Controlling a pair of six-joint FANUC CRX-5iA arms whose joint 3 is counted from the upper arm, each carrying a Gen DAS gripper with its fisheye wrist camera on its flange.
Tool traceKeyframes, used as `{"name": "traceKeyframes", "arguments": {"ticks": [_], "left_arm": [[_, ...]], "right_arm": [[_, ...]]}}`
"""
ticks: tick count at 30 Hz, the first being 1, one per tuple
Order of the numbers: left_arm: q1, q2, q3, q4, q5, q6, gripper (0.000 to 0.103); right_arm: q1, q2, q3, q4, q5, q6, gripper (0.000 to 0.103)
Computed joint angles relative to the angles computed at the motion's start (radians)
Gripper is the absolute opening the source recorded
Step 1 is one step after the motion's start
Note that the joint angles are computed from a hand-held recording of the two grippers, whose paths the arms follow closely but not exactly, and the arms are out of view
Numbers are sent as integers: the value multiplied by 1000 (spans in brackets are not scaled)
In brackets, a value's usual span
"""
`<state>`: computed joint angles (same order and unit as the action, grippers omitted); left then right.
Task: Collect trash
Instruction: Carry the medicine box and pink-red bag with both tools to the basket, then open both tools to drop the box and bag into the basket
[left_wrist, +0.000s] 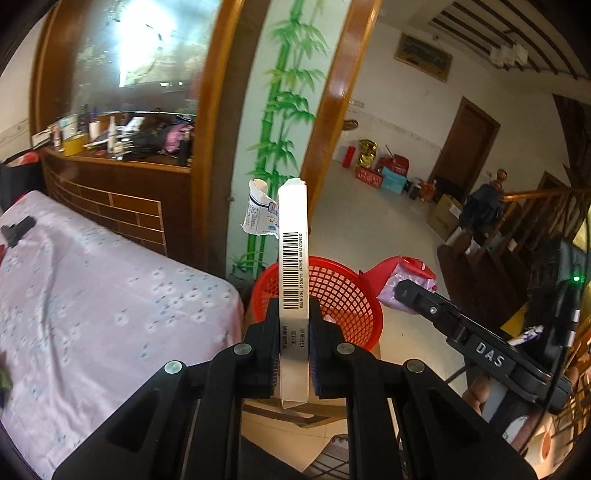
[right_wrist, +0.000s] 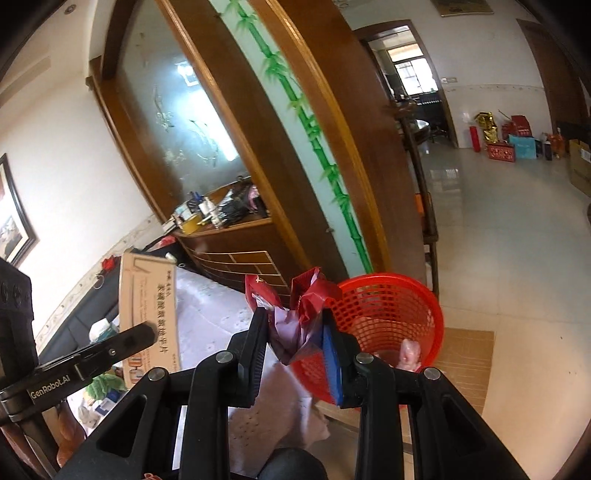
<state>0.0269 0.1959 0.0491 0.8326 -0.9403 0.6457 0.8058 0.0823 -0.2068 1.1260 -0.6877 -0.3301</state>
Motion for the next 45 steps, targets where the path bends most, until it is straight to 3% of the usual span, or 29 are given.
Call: {"name": "traceKeyframes", "arguments": {"ticks": [23,34,36,37,39,41,45], "left_arm": [[-125,294,289,-131,-68,157,13],[-144,345,335,-160,-75,181,13],[-138,348,327,-140,-75,185,21],[-132,346,317,-118,-78,180,41],[-125,324,275,-87,-38,169,64],[-118,304,249,-70,-19,154,65],[-82,246,177,-12,1,105,65]], "right_arm": [[-103,60,25,-196,28,86,30],[-128,97,56,-281,41,138,30],[-133,96,48,-274,53,125,36],[-134,94,43,-266,54,118,38],[-134,93,38,-249,52,102,60],[-136,82,20,-217,73,70,69],[-122,72,25,-194,57,54,69]]}}
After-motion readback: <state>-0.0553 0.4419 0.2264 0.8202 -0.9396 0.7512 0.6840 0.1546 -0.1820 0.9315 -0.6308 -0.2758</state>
